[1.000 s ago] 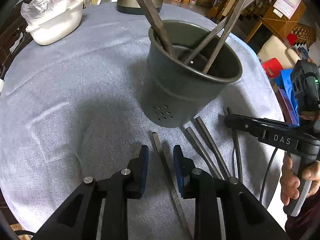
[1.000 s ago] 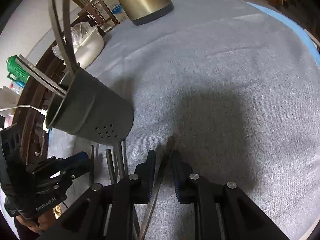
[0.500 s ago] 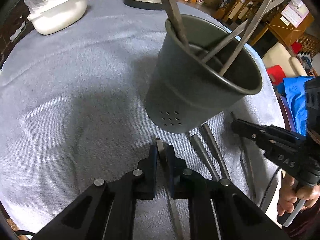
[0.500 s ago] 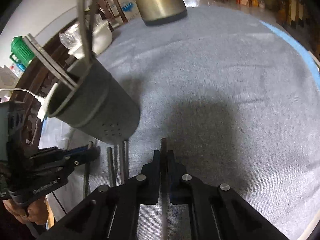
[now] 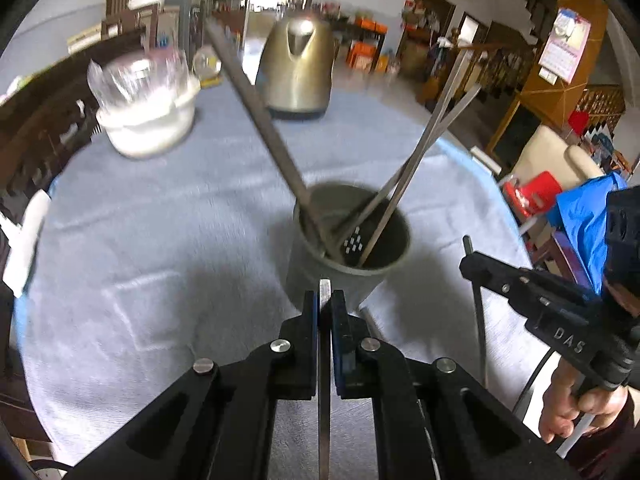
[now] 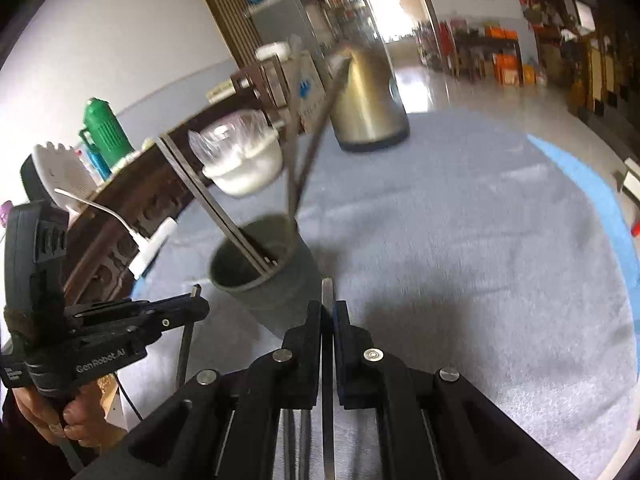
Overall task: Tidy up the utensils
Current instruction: 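Lift both tools' utensils upright above the grey cup and lower them in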
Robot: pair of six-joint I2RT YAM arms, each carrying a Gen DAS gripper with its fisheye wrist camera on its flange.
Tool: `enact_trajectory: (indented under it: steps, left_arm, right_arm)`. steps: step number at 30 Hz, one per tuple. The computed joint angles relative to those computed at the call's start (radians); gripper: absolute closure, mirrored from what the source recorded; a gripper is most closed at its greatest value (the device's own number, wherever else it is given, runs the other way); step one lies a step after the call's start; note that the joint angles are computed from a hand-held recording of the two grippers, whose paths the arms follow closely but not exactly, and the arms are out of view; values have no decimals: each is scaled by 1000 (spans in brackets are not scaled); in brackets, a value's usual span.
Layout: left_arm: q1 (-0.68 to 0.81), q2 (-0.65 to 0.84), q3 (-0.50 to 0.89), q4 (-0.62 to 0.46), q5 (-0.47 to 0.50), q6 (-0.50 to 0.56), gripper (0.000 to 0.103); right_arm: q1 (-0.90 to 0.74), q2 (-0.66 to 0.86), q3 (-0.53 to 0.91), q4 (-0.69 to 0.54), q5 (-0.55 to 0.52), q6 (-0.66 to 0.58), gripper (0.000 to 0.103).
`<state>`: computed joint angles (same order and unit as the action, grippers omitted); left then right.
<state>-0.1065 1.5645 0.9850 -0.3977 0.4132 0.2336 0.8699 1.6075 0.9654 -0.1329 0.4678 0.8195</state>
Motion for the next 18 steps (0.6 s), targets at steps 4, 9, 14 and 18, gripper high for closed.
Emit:
enact_trajectory:
  steps: [4, 9, 14, 18]
  left_arm:
    - [12, -80, -28, 37, 5, -17, 97]
    - [44, -209, -65, 44, 28, -34, 97]
    - [66, -299, -109, 111, 50, -80, 97]
    - [89, -352, -124, 135, 67, -106, 97]
  right_arm:
    - [39, -22, -3, 35, 69, -28, 97]
    - [98, -77, -27, 110, 176, -82, 97]
    - [136, -133, -74, 206, 260, -129, 97]
    - [158, -147, -81, 240, 306, -151, 97]
